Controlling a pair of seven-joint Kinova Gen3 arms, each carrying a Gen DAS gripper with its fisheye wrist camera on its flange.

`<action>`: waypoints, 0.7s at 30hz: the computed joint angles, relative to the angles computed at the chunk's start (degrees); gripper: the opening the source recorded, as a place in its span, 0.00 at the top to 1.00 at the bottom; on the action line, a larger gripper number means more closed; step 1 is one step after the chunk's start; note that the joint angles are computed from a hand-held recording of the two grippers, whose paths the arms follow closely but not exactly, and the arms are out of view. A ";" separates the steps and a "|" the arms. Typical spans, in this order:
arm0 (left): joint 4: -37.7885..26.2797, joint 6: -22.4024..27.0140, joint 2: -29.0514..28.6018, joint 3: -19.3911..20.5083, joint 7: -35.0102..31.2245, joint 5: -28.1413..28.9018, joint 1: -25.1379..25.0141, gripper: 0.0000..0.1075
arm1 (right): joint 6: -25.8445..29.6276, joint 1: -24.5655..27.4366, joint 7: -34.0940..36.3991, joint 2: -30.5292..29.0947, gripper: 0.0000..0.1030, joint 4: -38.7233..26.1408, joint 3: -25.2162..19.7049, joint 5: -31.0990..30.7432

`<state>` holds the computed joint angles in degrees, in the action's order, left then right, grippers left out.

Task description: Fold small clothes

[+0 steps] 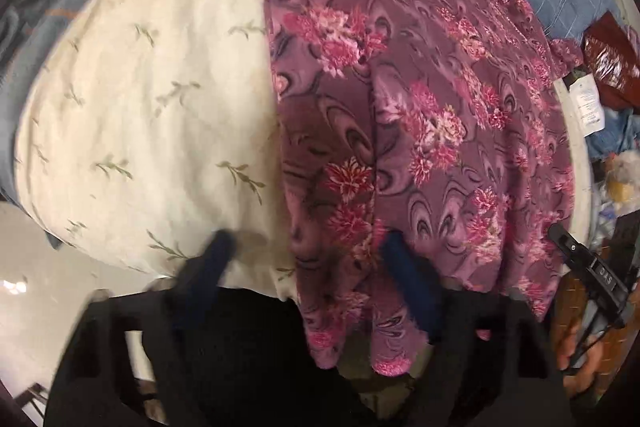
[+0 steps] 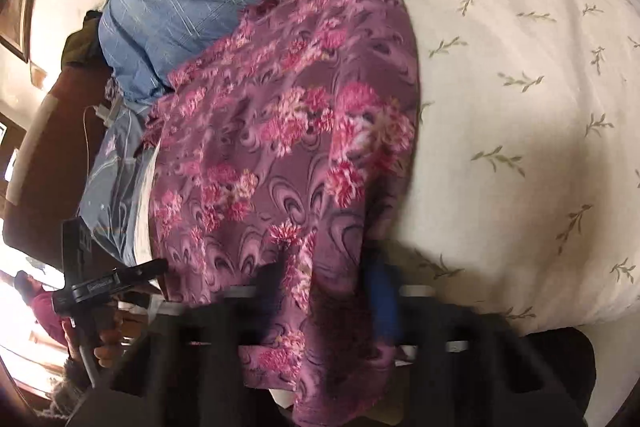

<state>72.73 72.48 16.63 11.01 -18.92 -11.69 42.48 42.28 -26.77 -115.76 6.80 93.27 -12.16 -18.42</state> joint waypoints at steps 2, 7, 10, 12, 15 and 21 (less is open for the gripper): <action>0.51 -0.38 -0.77 -0.26 0.31 -0.93 0.31 0.97 | 0.70 -1.82 -0.15 0.06 0.93 -0.41 1.27 2.17; 6.14 -3.64 -7.23 0.10 6.18 -2.00 -1.35 0.98 | -5.84 0.92 -2.24 -7.45 0.94 3.55 1.69 3.52; 6.80 -1.81 -8.69 1.35 6.99 -2.26 -2.96 0.98 | -2.85 1.85 -6.61 -10.21 0.96 1.75 2.20 9.74; 6.41 0.05 -7.99 1.35 7.16 -2.70 -2.81 0.98 | 1.81 3.58 -7.38 -8.43 0.95 -0.02 0.64 12.40; 9.11 -4.15 -9.51 2.65 5.10 0.92 -5.45 0.95 | 4.97 2.58 -7.68 -7.02 0.90 0.57 3.41 9.52; 8.36 -8.92 -7.80 3.09 1.79 1.08 -5.25 0.42 | -1.43 7.54 -1.18 -5.46 0.66 1.92 2.55 -1.15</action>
